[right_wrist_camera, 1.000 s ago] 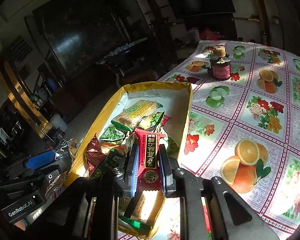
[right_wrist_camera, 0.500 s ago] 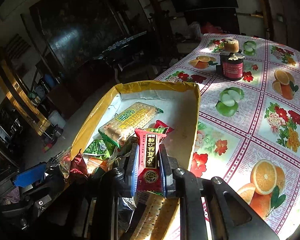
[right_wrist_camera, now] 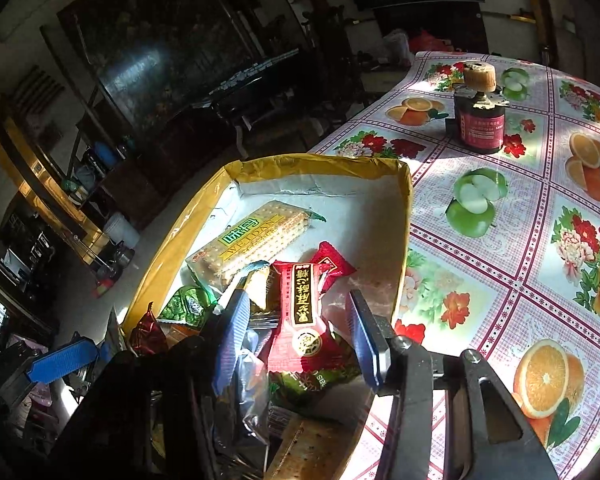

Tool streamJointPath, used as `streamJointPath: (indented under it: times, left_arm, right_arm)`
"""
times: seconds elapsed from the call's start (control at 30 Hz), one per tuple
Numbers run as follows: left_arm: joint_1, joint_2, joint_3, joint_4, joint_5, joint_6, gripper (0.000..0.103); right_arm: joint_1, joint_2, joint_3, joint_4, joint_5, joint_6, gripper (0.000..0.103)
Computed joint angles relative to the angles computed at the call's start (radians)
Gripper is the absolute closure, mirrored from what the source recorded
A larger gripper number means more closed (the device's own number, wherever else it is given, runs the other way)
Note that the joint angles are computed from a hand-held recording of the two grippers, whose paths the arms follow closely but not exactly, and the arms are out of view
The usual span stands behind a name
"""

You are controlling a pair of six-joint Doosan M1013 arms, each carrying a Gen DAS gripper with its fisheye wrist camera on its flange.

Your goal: Organize snacks

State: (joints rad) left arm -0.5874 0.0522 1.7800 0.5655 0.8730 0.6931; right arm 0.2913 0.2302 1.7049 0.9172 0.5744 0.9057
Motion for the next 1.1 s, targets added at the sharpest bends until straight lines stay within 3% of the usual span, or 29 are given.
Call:
streamJointPath:
  times: [0.2,0.57,0.87,1.1]
  left_arm:
    - [-0.023,-0.033,0.029,-0.004,-0.023,-0.001,0.027]
    - [-0.121,-0.106,0.093,0.051,-0.002,-0.020,0.021]
    - [-0.175,-0.163,0.139,0.044,0.014,-0.029,0.010]
    - [-0.191,-0.162,0.145,0.013,0.055,-0.009,0.009]
  right_arm:
    - [-0.007,-0.036,0.019,-0.045,0.005,-0.041,0.044]
    - [-0.032,-0.118,0.095,0.039,0.070,-0.407,0.029]
    - [-0.048,-0.137,0.107,-0.040,0.152,-0.489,0.028]
    - [-0.023,-0.154,0.114,-0.118,0.190,-0.608,0.028]
